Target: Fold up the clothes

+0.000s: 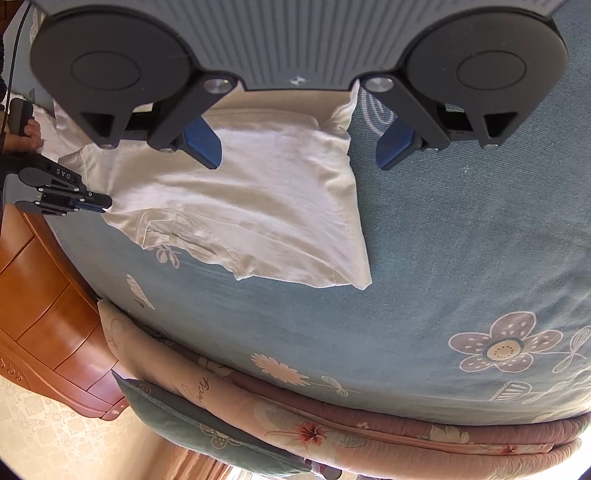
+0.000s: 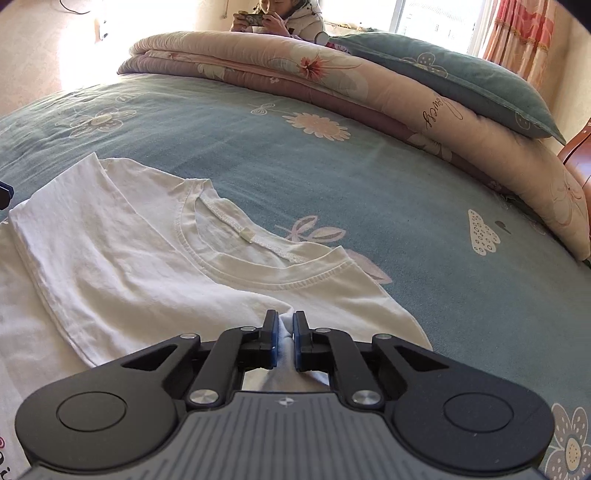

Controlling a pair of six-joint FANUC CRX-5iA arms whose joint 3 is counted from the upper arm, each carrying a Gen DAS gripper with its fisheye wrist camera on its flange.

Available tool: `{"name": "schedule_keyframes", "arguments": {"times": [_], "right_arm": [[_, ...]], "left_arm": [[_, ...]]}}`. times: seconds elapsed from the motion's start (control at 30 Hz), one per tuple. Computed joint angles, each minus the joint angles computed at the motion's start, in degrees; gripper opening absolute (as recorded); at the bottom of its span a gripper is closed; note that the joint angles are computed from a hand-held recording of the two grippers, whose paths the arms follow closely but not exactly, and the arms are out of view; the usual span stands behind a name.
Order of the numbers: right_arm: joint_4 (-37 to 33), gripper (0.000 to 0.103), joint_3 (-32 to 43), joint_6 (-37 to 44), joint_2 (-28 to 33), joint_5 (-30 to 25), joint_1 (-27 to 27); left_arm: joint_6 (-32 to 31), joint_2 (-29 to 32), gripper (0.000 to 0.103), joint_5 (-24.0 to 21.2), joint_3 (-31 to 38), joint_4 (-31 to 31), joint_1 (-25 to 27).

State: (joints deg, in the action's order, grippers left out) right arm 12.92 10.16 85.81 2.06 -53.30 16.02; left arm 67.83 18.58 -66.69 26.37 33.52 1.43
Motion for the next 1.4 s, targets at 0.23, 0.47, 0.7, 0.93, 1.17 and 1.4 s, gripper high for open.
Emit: {"name": "schedule_keyframes", "arguments": {"times": [0.23,0.47,0.7,0.93,1.17,1.4], "right_arm": [[10.55,0.026,-3.97,-8.91,1.03,-0.63,1.74],[4.01,0.047,-4.28,-15.16,-4.31,-0.35,3.35],[-7.17,0.026,0.64,-8.07,-3.46,-1.12,7.12],[-19.4,0.022,12.02,0.3,3.85,-4.32,11.33],[-21.79,0.036,11.25,-5.77,6.95,-2.21,16.03],[-12.3,0.059,4.96,-22.91,7.32,11.03,18.55]], "left_arm": [[0.88,0.43,0.091,-0.41,0.97,-1.15,0.37],[4.3,1.61,0.09,-0.23,0.1,4.22,3.56],[3.45,1.88,0.09,0.13,-1.38,7.68,3.58],[3.81,1.79,0.09,0.05,-2.11,10.64,4.85],[3.65,1.55,0.09,-0.31,-2.18,11.75,5.34],[1.87,1.09,0.09,-0.52,-3.05,14.33,5.63]]}}
